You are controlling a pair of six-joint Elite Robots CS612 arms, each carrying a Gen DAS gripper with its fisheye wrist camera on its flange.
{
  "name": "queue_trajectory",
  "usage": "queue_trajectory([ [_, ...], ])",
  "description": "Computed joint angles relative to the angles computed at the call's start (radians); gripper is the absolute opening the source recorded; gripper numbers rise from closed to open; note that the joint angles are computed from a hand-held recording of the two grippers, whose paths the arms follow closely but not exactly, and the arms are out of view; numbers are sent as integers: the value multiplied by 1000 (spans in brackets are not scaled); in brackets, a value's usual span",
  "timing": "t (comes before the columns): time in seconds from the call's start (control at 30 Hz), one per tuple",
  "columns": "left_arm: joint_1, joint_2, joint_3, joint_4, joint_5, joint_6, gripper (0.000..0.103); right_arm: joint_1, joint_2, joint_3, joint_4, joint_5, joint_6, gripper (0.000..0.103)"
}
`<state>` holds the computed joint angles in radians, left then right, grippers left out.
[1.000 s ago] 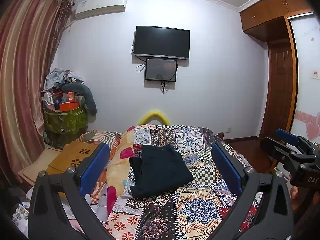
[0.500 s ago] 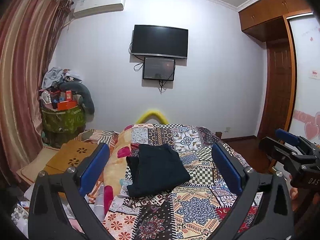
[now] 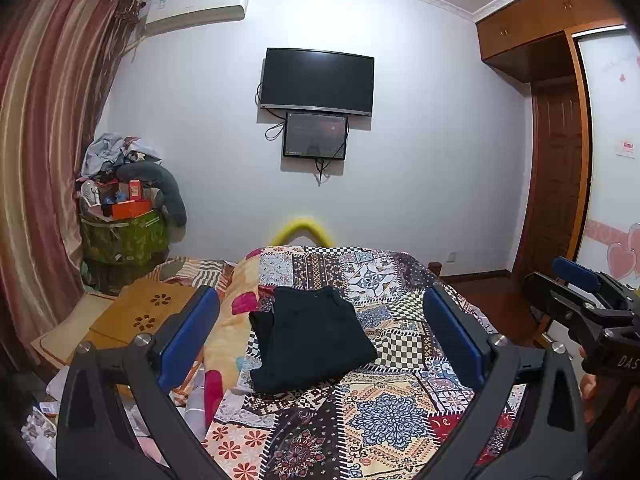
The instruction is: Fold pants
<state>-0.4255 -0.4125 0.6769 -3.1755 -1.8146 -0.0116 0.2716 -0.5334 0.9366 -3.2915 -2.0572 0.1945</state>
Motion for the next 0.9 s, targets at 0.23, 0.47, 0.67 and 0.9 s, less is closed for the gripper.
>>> queue_trajectory([
  [0.23,0,-2,2,3,-4,1,103,-1,-3,5,0,4,4,103],
  [0.47,1,-5,5,1,-22,2,103,-2,-5,8,-7,3,6,103],
  [0.67,4,0,-12,23,-46,-6,103,-2,-7,13,-11,1,5,103],
  [0.9,5,-2,-8,30,-51,10,103,-1,-8,14,-10,-2,4,103],
])
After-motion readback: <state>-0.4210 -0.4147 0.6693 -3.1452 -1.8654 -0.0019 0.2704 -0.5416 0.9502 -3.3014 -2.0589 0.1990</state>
